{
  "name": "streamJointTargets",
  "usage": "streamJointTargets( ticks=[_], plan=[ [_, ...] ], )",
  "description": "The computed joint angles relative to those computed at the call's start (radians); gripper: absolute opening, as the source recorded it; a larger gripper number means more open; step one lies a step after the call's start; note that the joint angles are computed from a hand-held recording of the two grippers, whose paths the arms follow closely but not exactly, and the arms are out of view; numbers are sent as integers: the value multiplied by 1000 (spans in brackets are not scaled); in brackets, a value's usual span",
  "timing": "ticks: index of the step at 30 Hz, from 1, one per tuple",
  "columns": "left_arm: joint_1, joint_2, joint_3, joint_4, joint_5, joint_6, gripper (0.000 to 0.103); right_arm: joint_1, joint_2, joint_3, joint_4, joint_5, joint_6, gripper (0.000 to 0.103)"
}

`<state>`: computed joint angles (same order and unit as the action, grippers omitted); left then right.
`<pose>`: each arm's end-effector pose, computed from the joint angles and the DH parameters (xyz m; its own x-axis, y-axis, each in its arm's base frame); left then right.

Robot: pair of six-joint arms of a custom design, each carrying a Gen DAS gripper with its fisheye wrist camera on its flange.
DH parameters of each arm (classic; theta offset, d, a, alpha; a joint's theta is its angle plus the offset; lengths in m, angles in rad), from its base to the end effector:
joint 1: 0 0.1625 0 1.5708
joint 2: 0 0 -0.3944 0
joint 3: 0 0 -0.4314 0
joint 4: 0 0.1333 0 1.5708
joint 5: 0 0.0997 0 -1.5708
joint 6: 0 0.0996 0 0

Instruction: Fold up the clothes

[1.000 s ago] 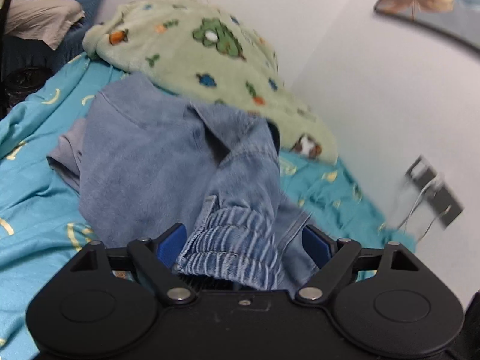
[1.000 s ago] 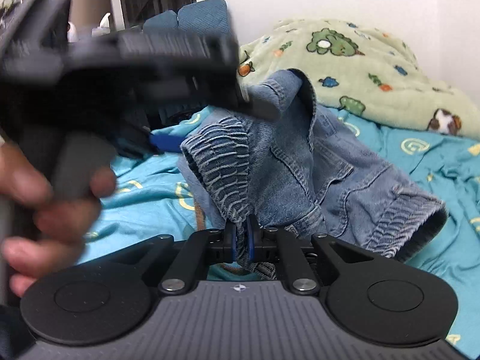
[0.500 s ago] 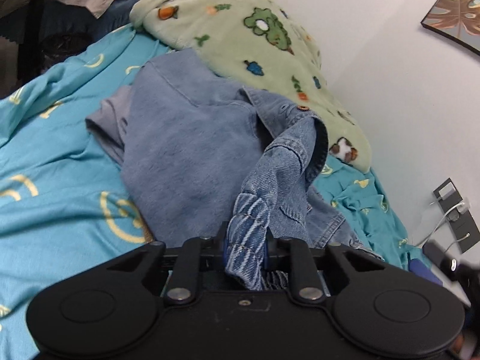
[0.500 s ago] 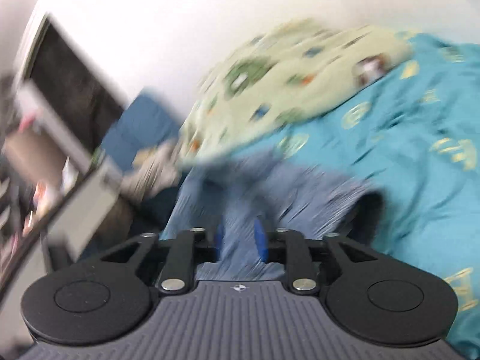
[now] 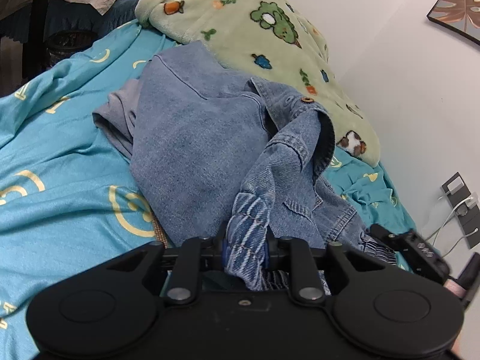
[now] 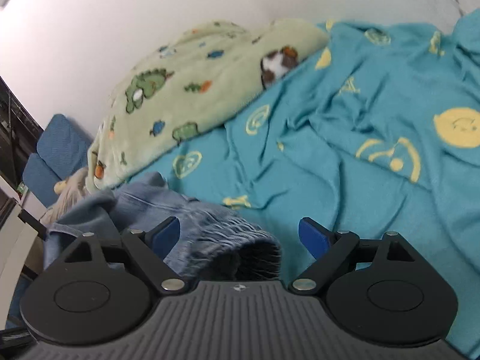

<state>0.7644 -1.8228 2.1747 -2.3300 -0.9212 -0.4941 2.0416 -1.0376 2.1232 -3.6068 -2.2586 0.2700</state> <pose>-0.1761 -0.4370 0.3624 -0.9518 0.0587 -0.3011 0.2401 0.7534 -0.6121 0.2993 -0.4336 0.1569 -0.9598 0.2441 0.1387 -0.0080 0.4700 -0.8826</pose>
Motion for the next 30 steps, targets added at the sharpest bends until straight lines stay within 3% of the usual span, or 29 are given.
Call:
streamJointTargets(
  ticks=[2, 7, 14, 16, 18, 20, 30],
  plan=[
    [1, -5, 0, 6, -1, -4, 19, -17, 5, 4, -6, 16, -2, 90],
    [-3, -4, 0, 8, 2, -5, 20, -71, -19, 32, 21, 192, 41, 88],
    [6, 1, -3, 4, -1, -15, 26, -48, -5, 32, -87, 312, -80, 68],
    [12, 2, -1, -13, -15, -14, 33, -37, 4, 15, -42, 258, -76, 56],
    [13, 9, -2, -26, -23, -2, 40, -26, 11, -2, 16, 177, -60, 25],
    [13, 14, 2, -48, -24, 19, 41, -18, 24, -8, -5, 145, -78, 19],
    [54, 1, 22, -185, -128, 17, 42, 70, 71, -54, -163, 106, -190, 16]
  ],
)
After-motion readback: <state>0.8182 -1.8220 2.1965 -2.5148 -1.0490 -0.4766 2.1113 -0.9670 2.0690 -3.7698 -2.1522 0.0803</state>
